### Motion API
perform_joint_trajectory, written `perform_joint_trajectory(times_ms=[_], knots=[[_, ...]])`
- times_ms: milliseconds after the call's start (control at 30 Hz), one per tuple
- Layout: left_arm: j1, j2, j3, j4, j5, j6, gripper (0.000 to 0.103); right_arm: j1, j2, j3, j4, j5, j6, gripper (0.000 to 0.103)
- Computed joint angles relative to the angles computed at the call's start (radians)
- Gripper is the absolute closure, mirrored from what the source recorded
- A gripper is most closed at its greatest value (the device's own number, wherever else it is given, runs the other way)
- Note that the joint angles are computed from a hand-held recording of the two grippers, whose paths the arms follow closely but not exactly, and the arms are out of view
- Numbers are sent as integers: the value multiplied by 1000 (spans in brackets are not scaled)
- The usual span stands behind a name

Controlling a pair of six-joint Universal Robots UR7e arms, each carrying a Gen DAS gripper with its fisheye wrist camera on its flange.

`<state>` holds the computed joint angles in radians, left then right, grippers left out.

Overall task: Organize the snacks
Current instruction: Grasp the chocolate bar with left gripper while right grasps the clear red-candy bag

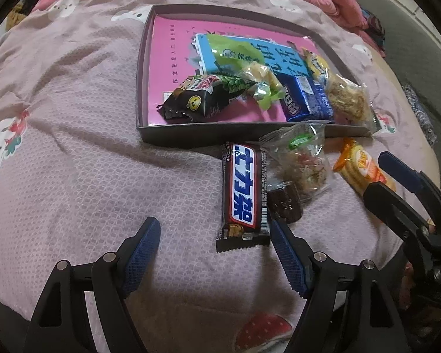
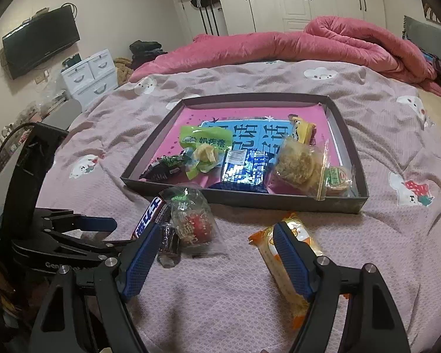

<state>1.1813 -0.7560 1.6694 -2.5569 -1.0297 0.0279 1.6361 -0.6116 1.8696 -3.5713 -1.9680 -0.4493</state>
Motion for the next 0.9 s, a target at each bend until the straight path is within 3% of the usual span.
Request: perform_joint_trajectory(times_ms=[467, 667, 900], knots=[[-2, 31, -21, -29, 34, 29, 24, -11, 44, -96, 143, 10, -5, 25], [8, 23, -19, -43, 28, 31, 25, -22, 56, -124, 181, 44, -3, 33], [9, 18, -11, -60, 26, 49, 28, -29, 67, -159, 250, 50, 9, 49]])
